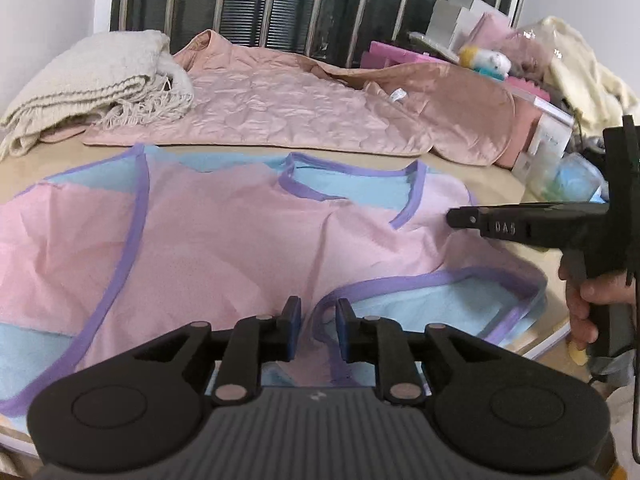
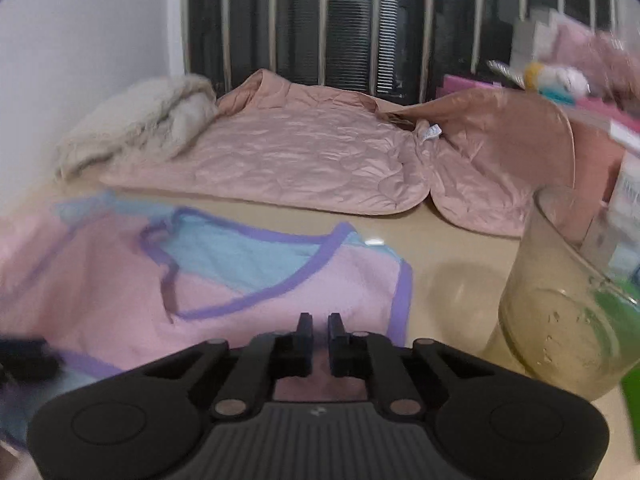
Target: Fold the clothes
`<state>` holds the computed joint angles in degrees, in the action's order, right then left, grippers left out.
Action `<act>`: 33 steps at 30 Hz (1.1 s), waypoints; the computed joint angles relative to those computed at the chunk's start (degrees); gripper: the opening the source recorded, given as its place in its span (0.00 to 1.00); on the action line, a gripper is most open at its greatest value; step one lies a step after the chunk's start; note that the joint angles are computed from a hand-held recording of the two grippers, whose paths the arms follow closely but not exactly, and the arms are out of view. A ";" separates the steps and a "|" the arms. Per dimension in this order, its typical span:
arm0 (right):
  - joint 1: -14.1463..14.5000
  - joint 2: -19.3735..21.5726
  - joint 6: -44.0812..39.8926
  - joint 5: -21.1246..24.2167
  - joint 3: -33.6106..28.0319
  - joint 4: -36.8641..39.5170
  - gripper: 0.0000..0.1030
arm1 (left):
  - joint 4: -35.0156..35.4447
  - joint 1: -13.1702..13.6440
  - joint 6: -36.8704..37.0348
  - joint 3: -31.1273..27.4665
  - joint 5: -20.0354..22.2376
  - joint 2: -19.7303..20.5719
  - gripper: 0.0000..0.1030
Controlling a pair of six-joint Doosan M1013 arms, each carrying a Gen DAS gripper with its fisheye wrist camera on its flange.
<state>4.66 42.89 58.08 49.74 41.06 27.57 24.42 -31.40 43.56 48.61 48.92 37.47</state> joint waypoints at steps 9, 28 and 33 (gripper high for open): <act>1.96 6.71 7.98 4.79 -12.42 -6.95 0.00 | 10.18 1.51 -9.11 0.09 8.18 -1.12 0.28; 0.96 0.15 -0.32 -1.79 0.14 2.43 0.01 | 10.10 2.55 -10.37 2.92 9.29 -2.35 0.36; 0.48 1.64 -2.00 -0.32 -2.81 2.77 0.04 | 5.57 5.35 -8.01 1.92 8.21 -1.91 0.41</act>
<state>5.14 44.52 56.08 49.42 38.26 30.34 30.00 -26.05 35.55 50.53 57.13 35.55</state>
